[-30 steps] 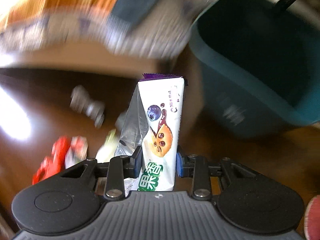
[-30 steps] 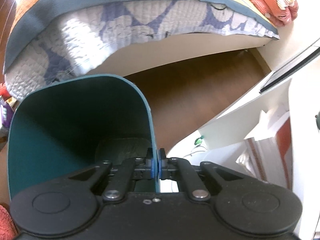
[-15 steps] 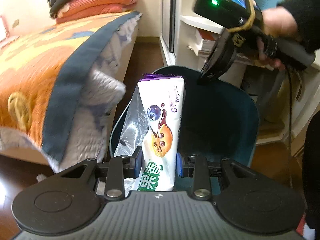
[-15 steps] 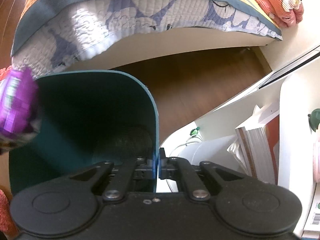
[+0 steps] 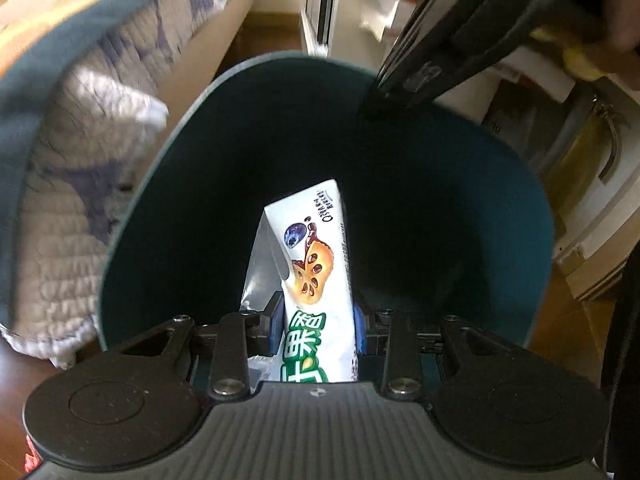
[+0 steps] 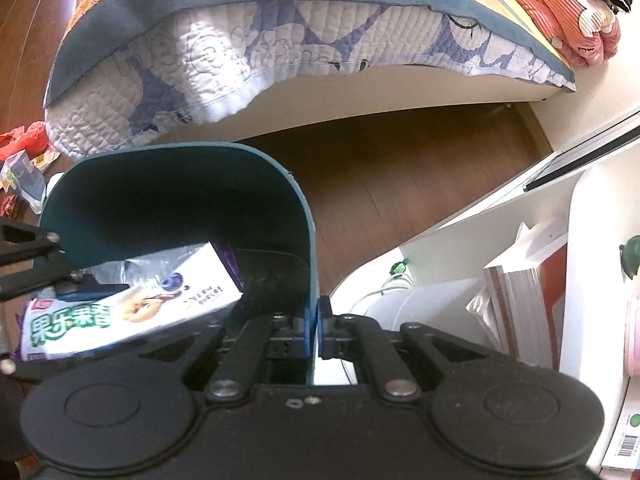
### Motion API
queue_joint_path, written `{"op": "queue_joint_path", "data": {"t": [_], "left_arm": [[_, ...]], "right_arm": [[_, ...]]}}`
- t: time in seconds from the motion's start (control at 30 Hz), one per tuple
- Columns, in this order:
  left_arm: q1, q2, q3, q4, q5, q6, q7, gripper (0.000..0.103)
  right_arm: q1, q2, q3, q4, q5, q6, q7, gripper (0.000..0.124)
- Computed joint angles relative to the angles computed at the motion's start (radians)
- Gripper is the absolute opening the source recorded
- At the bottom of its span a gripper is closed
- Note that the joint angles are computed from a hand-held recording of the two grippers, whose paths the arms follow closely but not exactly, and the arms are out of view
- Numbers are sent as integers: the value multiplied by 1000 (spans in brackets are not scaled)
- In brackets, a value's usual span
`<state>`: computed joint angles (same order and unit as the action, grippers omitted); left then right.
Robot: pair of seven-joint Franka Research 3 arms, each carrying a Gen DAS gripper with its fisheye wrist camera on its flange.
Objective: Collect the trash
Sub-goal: 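Carry the wrapper into the teal bin held by the right gripper and release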
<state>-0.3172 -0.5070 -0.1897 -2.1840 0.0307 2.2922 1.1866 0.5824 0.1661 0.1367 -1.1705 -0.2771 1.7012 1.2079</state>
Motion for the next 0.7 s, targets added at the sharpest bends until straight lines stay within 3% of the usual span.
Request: {"op": "queue_joint_path", "data": {"t": [0.27, 0.47, 0.53, 0.7], "left_arm": [[-7, 16, 12, -10, -35, 13, 10, 43], [-10, -16, 8, -50, -34, 44, 11, 60], [-10, -33, 1, -63, -20, 58, 8, 78], [-12, -78, 14, -90, -17, 74, -2, 79]], "right_arm": [[-5, -8, 1, -8, 10, 2, -4, 3], [-5, -11, 4, -8, 12, -5, -5, 3], [-4, -8, 4, 0, 11, -16, -6, 3], [0, -11, 5, -1, 2, -23, -11, 4]]}}
